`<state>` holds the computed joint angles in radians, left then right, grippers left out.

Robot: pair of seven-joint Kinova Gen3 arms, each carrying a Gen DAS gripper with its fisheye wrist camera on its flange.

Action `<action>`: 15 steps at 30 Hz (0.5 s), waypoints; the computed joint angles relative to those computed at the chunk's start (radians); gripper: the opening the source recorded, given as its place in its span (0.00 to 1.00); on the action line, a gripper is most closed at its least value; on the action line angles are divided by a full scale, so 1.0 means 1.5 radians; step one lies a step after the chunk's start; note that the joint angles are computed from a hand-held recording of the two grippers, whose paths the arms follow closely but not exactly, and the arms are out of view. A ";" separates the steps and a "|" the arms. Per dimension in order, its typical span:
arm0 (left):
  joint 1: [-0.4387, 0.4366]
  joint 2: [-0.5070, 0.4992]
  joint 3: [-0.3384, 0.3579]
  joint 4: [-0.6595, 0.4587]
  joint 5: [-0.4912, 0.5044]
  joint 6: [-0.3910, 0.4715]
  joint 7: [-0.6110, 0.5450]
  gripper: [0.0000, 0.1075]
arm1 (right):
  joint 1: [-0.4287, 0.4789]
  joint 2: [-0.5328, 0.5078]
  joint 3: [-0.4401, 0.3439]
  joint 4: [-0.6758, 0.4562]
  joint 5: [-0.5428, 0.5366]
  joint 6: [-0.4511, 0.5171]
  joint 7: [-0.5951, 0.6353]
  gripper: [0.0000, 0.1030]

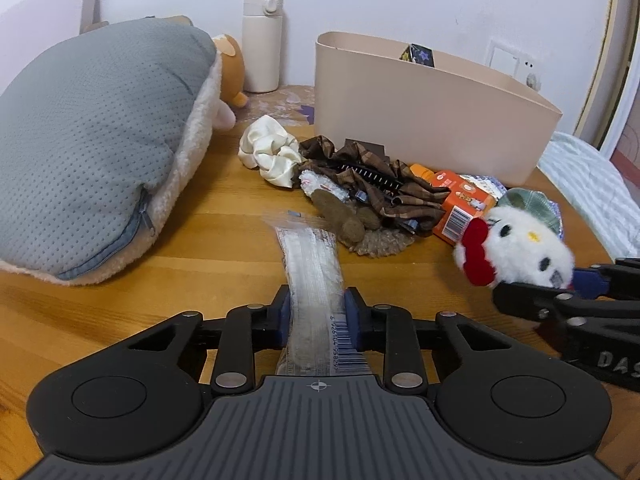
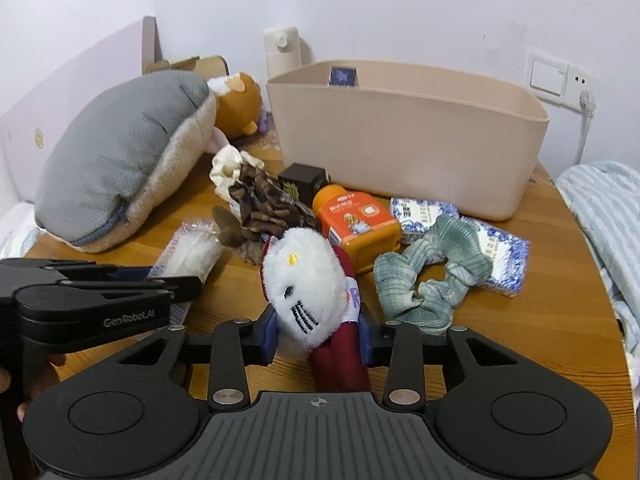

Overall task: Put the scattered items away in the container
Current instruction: 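Carry the plastic packet and Hello Kitty with both tools over the beige box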

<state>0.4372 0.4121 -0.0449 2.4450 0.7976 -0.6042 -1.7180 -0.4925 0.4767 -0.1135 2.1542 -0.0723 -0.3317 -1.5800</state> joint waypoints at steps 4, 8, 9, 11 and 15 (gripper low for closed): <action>0.013 -0.017 0.001 0.011 0.019 -0.012 -0.010 0.25 | 0.019 -0.019 -0.016 0.015 0.014 -0.011 -0.011 0.34; 0.027 -0.037 0.008 0.020 0.049 -0.037 -0.034 0.25 | 0.020 -0.032 -0.015 0.033 0.012 -0.034 -0.014 0.34; 0.030 -0.043 0.011 0.021 0.057 -0.042 -0.042 0.25 | 0.016 -0.035 -0.011 0.035 0.008 -0.037 -0.013 0.34; 0.032 -0.055 0.020 0.023 0.068 -0.051 -0.054 0.25 | 0.008 -0.041 -0.002 0.040 -0.005 -0.044 -0.007 0.34; 0.037 -0.078 0.038 0.020 0.086 -0.073 -0.082 0.25 | 0.013 -0.060 0.001 0.050 -0.013 -0.054 -0.006 0.34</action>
<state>0.4919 0.2957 0.0122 2.4747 0.9270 -0.7143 -1.8412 -0.4730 0.3866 -0.1124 2.2285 -0.0923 -0.4123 -1.5884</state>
